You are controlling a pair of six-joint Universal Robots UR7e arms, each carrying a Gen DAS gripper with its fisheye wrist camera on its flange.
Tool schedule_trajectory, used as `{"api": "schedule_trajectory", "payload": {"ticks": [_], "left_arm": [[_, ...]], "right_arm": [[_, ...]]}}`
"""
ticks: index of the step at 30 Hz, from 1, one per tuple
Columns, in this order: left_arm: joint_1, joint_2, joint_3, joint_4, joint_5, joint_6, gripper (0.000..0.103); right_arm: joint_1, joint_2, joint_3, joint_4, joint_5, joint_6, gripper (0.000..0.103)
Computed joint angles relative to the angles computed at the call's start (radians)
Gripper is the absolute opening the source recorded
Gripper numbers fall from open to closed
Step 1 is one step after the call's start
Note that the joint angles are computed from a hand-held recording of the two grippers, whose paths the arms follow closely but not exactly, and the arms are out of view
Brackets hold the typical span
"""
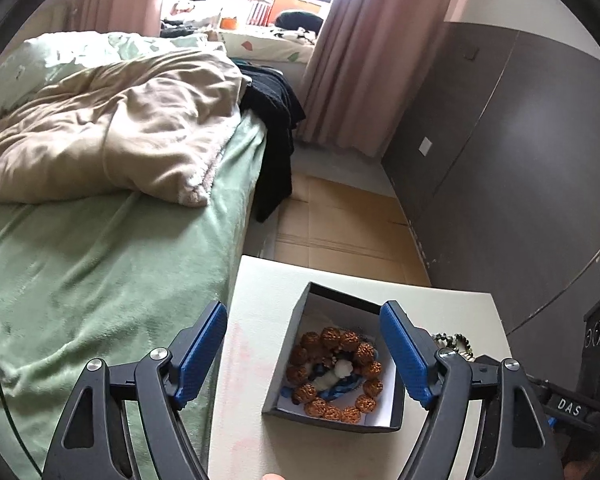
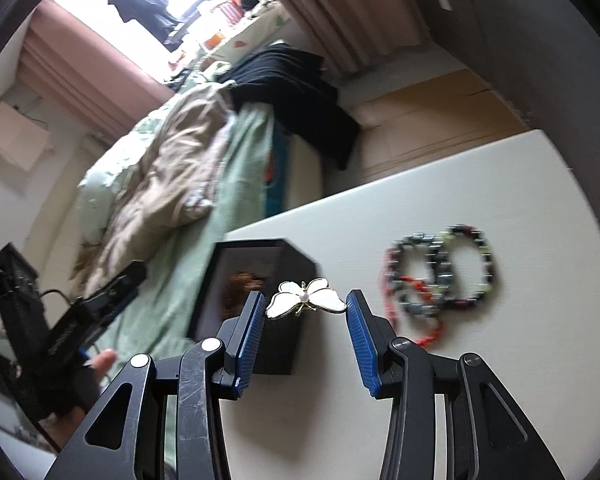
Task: Organize jewelry
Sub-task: 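Carry the brown bead bracelet with the left gripper into the black box and open, then move the left gripper to the grey-green bead bracelet and grasp it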
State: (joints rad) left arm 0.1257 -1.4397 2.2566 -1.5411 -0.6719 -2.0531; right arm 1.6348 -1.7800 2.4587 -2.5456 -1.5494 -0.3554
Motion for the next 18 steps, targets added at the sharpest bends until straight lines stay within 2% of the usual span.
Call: {"api": "schedule_trajectory", "payload": {"ticks": [7,10,11,13,18], "left_arm": [[-0.006,-0.034,0.011,0.04,-0.014,-0.048,0.079],[-0.009,-0.053,0.016,0.058,-0.016,-0.066,0.079],[-0.009,-0.057,0.017,0.062,-0.017,-0.071,0.079],[-0.007,-0.064,0.021,0.058,-0.017,-0.073,0.079],[-0.008,-0.059,0.024,0.032,-0.012,-0.053,0.079]], "right_arm": [[0.044,0.072,0.01,-0.025,0.104,0.011,0.043],[0.042,0.085,0.013,-0.018,0.169,-0.004,0.044],[0.042,0.088,0.009,-0.007,0.174,-0.001,0.047],[0.043,0.092,0.007,-0.007,0.174,0.016,0.073],[0.027,0.071,0.008,-0.031,0.119,0.042,0.075]]}}
